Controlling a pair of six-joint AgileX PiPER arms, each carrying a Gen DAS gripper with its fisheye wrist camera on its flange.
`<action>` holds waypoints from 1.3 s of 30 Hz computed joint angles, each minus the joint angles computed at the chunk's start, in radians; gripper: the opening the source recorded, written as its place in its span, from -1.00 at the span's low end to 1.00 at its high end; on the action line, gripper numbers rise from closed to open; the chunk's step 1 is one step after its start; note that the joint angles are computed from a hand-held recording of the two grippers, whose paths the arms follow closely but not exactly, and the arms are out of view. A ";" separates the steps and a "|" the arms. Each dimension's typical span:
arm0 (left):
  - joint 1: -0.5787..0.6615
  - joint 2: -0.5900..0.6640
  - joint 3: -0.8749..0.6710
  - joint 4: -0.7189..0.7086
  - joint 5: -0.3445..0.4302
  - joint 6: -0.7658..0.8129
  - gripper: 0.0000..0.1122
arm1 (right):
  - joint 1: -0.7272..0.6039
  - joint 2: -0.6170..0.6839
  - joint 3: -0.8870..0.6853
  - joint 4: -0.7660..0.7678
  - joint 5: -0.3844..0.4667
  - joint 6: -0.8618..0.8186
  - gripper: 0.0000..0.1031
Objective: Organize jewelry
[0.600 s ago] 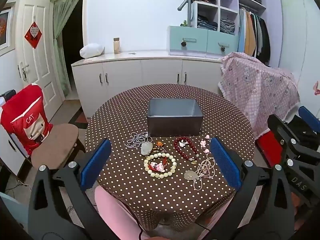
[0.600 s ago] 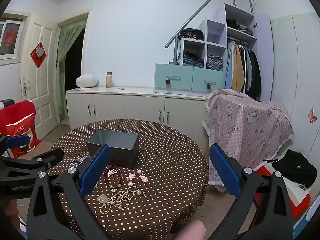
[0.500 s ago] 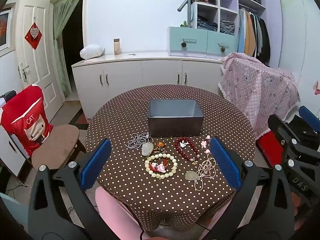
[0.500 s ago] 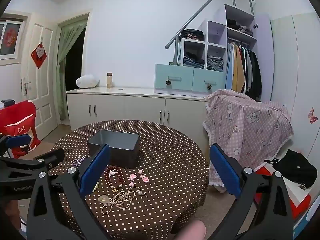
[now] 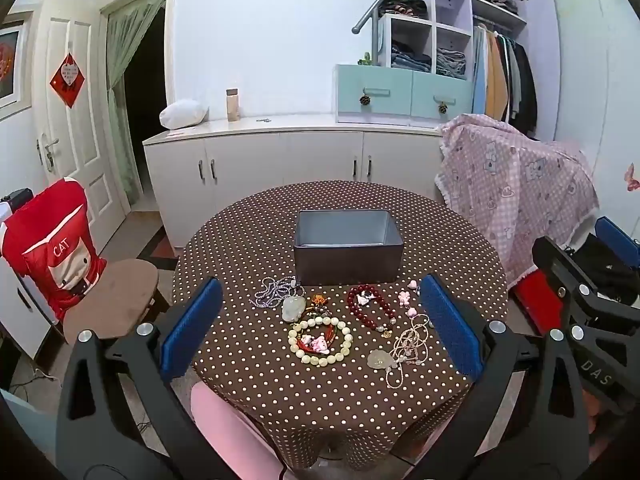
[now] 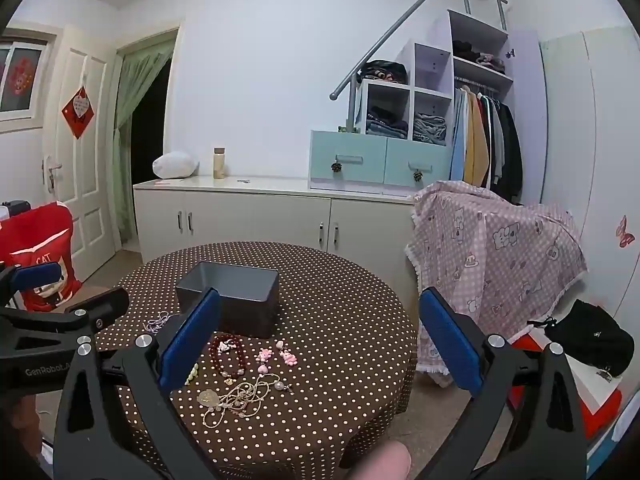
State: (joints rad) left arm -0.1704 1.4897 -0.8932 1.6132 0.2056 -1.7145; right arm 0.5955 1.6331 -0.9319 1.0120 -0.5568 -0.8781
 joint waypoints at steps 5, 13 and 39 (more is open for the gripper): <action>-0.005 -0.007 0.004 0.014 0.008 -0.015 0.73 | -0.007 -0.011 0.006 -0.007 0.012 0.011 0.85; -0.019 -0.018 0.011 0.031 0.035 -0.036 0.73 | -0.017 -0.019 0.011 -0.029 0.023 0.029 0.85; -0.016 -0.033 0.019 0.093 0.029 -0.091 0.73 | -0.017 -0.023 0.008 -0.024 0.024 0.026 0.85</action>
